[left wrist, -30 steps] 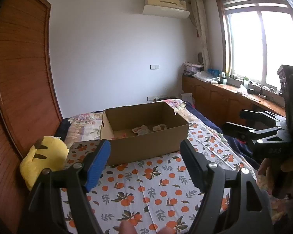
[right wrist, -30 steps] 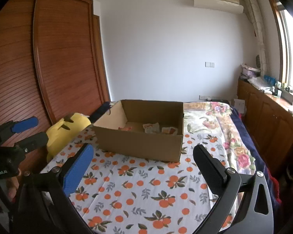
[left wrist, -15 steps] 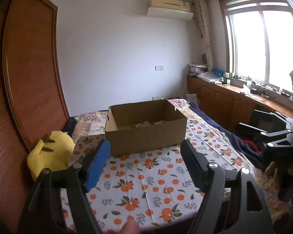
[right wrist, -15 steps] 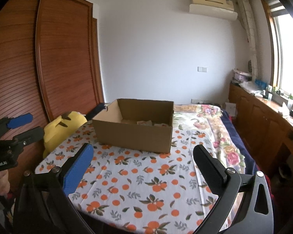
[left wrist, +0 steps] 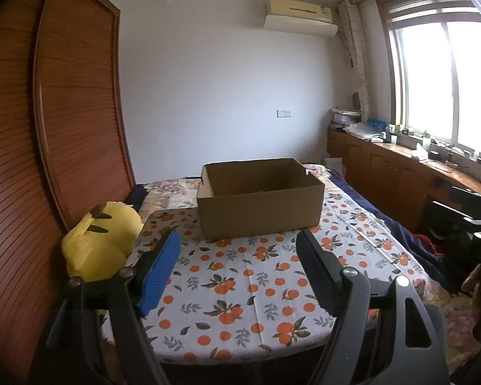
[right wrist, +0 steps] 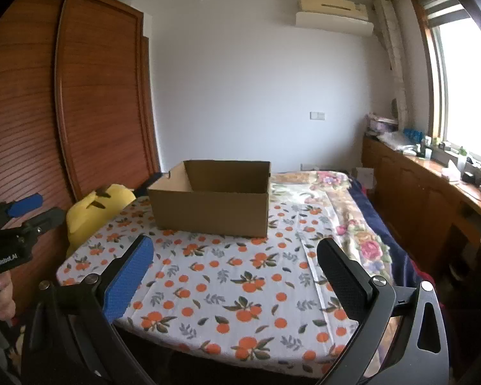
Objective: Organize snacks
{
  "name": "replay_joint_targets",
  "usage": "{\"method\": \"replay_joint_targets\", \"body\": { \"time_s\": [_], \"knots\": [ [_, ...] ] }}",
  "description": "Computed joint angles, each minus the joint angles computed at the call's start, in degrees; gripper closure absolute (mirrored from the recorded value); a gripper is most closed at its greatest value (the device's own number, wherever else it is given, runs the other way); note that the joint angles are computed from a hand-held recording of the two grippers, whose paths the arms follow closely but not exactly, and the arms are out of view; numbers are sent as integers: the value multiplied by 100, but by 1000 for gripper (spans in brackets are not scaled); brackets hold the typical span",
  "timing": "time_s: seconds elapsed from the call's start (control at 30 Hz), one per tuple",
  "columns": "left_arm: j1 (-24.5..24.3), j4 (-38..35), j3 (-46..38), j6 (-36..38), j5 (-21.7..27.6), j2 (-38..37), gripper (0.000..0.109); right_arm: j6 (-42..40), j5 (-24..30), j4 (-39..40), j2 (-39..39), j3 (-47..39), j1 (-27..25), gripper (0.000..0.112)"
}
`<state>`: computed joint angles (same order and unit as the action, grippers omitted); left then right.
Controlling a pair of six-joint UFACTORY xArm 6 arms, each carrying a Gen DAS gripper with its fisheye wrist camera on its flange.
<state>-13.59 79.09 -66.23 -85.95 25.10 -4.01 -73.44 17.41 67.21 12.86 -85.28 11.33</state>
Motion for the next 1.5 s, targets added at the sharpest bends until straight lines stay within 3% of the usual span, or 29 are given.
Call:
{"method": "replay_joint_targets", "body": {
  "time_s": [0.33,0.53,1.5],
  "knots": [
    [-175,341,495,-450,316,-272,33,-676,-430,809,-360,660,154,9],
    [-202,392,700,-641,346,-306,33,-1570,-809,1707,-336,761,288,9],
    [-177,371,785,-671,311,-295,33,-1633,-926,1916,-267,747,272,9]
  ]
}}
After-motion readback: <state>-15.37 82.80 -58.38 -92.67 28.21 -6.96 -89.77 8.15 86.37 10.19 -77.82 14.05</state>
